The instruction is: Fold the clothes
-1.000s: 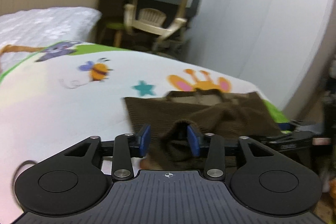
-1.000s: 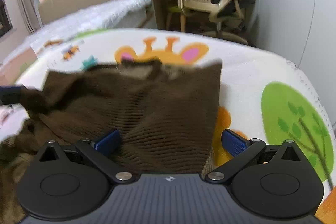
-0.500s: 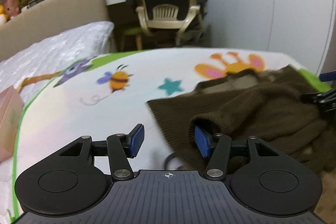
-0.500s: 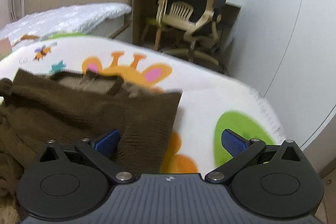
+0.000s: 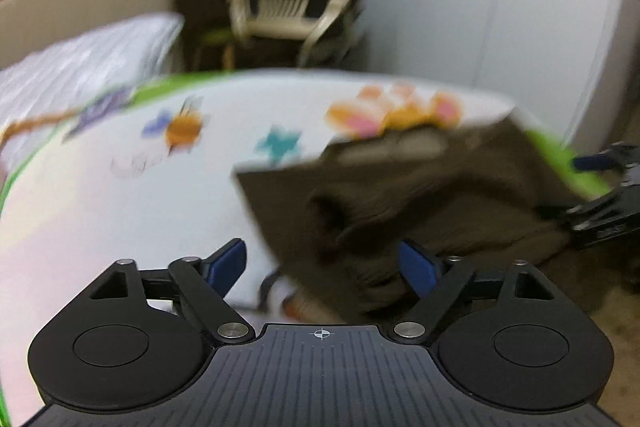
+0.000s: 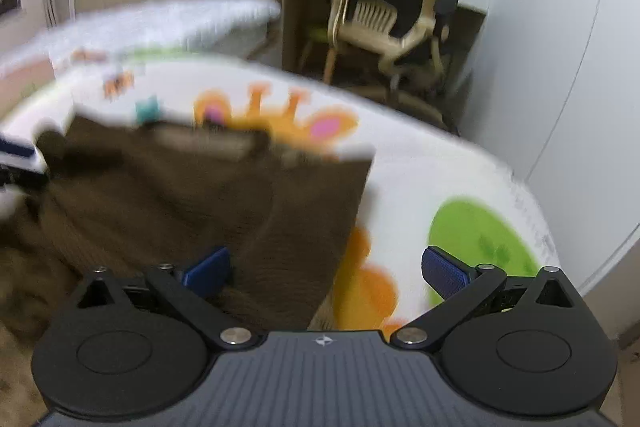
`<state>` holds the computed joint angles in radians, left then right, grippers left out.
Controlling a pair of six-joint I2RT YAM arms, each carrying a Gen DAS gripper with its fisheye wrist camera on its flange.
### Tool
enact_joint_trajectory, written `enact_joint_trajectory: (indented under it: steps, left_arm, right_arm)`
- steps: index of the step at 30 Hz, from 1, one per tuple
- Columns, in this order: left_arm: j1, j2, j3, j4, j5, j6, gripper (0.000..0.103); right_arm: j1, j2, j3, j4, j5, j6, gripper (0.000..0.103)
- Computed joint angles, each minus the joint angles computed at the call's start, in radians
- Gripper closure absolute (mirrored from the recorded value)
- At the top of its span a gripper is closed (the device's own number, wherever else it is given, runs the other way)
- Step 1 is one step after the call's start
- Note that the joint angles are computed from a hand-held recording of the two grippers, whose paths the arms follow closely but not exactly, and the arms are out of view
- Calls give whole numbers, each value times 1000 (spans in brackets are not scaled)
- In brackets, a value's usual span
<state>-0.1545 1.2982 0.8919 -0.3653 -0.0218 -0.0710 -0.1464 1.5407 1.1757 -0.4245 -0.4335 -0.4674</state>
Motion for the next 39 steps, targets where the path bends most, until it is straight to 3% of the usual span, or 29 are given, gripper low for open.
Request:
enact_joint_trajectory:
  steps: [2, 5, 8, 10, 13, 14, 15, 16, 17, 20, 26, 30, 32, 35, 39]
  left_arm:
    - [56, -9, 6, -18, 64, -4, 16]
    - [147, 10, 47, -22, 149, -67, 16]
    - [211, 76, 106, -20, 222, -134, 20]
    - [219, 143, 145, -25, 250, -152, 28]
    - [191, 207, 165, -1, 214, -172, 30]
    - [178, 216, 160, 19, 194, -179, 31]
    - [165, 224, 156, 37, 180, -181, 31]
    - [153, 227, 152, 51, 179, -176, 40]
    - [141, 230, 148, 65, 178, -170, 64]
    - [122, 202, 133, 83, 187, -175, 89]
    - [114, -164, 15, -21, 256, -62, 93]
    - [72, -444, -63, -175, 246, -14, 93]
    - [15, -550, -96, -250, 202, -14, 93]
    - [-110, -691, -165, -360, 112, -44, 92]
    - [-242, -824, -249, -478, 10, -99, 90]
  right_arm:
    - [-13, 61, 103, -41, -44, 51, 5]
    - [-3, 215, 314, -143, -68, 151, 27]
    - [50, 345, 432, -168, 14, 216, 38]
    - [81, 386, 447, -143, 65, 247, 39]
    - [113, 418, 443, -105, 100, 283, 60]
    - [116, 411, 439, -115, 80, 277, 81]
    - [119, 400, 432, -121, 63, 270, 91]
    - [119, 371, 407, -111, 58, 262, 93]
    - [117, 339, 381, -101, 51, 253, 94]
    - [46, 183, 292, -112, -67, 204, 96]
    - [-237, -158, 141, -304, -351, -11, 101]
    - [-451, -276, 62, -554, -470, -273, 101]
    - [-547, -295, 11, -674, -482, -420, 101]
    - [-659, -287, -66, -760, -452, -580, 101]
    - [-719, -250, -64, -763, -459, -609, 97]
